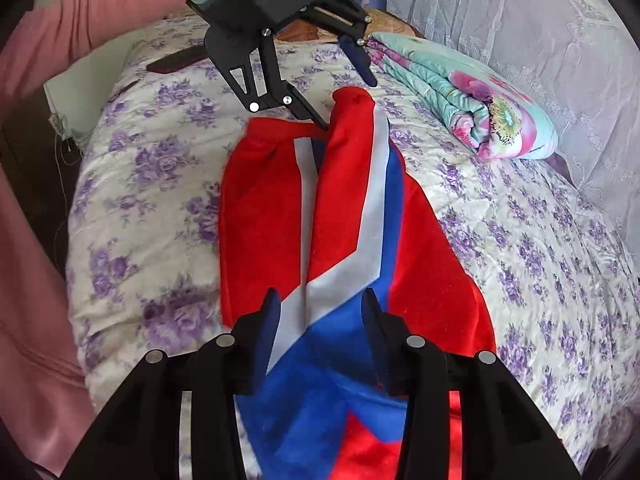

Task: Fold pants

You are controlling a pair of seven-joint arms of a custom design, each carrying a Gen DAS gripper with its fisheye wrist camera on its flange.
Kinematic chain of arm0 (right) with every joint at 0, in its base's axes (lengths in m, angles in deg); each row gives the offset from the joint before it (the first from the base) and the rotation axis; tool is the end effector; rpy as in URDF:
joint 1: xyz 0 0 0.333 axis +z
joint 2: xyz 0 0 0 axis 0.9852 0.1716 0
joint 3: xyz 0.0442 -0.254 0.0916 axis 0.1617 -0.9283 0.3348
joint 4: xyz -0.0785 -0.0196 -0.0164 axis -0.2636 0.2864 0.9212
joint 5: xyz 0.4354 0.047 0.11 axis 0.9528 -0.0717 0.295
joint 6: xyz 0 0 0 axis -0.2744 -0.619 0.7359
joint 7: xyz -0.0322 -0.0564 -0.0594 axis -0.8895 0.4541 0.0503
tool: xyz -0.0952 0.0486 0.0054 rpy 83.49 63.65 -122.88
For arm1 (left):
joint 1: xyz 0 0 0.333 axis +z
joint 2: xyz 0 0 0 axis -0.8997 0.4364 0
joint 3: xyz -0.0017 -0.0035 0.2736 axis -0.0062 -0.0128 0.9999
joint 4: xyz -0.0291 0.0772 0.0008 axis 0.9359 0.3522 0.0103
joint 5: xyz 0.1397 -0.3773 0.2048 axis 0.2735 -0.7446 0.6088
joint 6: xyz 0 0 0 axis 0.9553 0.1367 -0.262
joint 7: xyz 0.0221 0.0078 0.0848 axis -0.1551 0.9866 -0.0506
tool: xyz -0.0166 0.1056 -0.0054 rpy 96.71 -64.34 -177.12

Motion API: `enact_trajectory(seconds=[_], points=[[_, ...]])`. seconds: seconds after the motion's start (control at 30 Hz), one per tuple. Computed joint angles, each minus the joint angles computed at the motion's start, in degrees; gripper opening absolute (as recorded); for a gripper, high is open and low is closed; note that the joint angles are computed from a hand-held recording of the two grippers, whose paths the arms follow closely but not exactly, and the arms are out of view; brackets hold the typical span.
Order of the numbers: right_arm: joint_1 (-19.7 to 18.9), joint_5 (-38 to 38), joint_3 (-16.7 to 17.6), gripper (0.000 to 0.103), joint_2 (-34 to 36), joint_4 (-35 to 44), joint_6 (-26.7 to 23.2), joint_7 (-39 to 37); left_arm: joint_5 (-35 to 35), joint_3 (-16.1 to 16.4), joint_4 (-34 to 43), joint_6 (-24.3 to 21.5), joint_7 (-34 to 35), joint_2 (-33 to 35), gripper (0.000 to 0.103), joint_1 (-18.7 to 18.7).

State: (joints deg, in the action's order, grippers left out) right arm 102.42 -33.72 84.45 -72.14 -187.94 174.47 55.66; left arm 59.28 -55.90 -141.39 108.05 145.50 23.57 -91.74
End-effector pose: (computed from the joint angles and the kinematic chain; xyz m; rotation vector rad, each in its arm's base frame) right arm 0.5626 0.3071 0.4466 -2.5680 0.4437 -0.3789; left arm 0.6079 -0.4463 0.4197 -0.3032 2.4059 -0.2301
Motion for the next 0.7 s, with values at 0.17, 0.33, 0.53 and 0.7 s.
enact_trajectory(seconds=[0.17, 0.33, 0.53, 0.7], points=[[1.20, -4.42, 1.61, 0.042, 7.73, 5.46, 6.89, 11.10, -2.75, -0.81, 6.74, -2.93, 4.69, 5.55, 0.033, -0.32], [3.78, -19.80, 0.18, 0.005, 12.07, 7.52, 12.10, 21.97, -13.00, -2.37, 8.47, -5.73, 7.67, 4.99, 0.011, 1.61], [1.75, -11.04, 3.12, 0.005, 0.05, -4.51, 22.48, 11.57, -15.25, -3.52, -7.76, 3.25, 5.58, -7.87, 0.010, 3.44], [3.54, -16.33, 2.93, 0.005, -2.86, -12.52, 23.26, 10.75, -17.84, -5.47, -18.03, 7.36, 5.08, -12.18, 0.011, 4.31]])
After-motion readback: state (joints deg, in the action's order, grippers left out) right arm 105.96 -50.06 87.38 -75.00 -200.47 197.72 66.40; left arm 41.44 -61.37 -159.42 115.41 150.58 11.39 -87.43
